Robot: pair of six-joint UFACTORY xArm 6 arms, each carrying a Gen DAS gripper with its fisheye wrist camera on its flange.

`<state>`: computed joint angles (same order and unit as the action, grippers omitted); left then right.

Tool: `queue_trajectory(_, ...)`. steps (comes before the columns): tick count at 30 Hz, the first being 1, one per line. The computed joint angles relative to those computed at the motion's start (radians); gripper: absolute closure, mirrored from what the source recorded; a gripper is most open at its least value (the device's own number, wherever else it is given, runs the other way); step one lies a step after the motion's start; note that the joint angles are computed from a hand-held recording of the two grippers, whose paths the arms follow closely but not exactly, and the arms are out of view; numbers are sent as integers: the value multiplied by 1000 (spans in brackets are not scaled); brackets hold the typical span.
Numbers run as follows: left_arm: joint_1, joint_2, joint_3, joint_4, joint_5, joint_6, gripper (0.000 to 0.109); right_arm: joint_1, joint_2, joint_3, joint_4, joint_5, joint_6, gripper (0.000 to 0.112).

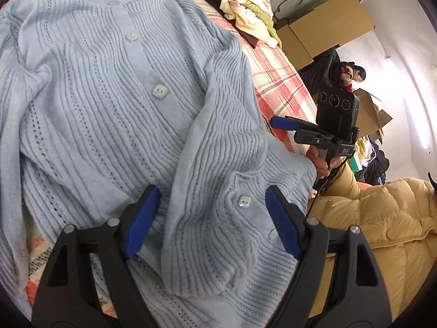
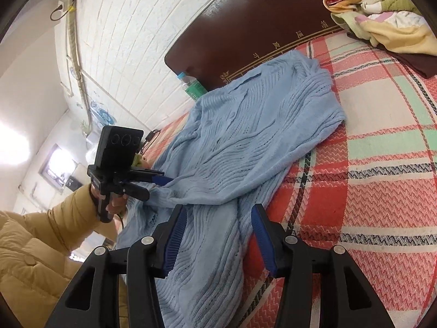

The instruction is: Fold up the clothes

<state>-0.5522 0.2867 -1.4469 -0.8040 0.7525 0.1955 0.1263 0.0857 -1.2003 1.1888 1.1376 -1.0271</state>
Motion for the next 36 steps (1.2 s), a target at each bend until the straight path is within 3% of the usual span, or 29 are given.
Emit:
queue_trajectory(4,-7,6,-20,91,28,-55,69,-3,1,4,5,-1,6,57)
queue_trajectory(6,-15,6,-27,137,27,-78,79,-5,2,3,7,2,9,57)
queue_trajectory(9,-21,2,-35,130,35,-56,79,-6,5,2,6,3,12,57)
queue_trajectory(11,-26,0,-39,115,35,-35,68,-7,4,3,9,4,10,57)
queue_trajectory(12,-25,-2,-36,103,29,-35,42,-7,5,4,10,5,10,57)
queue_trajectory(13,-24,-4,-32,89,20,-40,25,-8,5,5,11,5,10,57)
queue_trajectory(19,-8,-9,-16,28,-9,-46,28,-5,7,3,-3,10,14,57)
queue_trajectory(20,-7,-2,-24,47,0,-65,32,-4,7,4,-5,9,14,57)
queue_trajectory(22,-6,13,-44,81,34,-91,53,-3,6,6,-10,6,18,57)
queue_trajectory(26,-14,30,-68,112,63,-100,68,-2,2,12,-11,-1,21,57)
queue_trajectory(30,-8,7,-38,8,41,-17,67,1,-2,17,-10,-7,22,57)
queue_trajectory(33,-4,-6,-18,18,12,-42,45,2,-2,18,-9,-9,21,57)
queue_trajectory(36,2,1,-18,46,9,-96,45,2,-4,21,-8,-9,19,56)
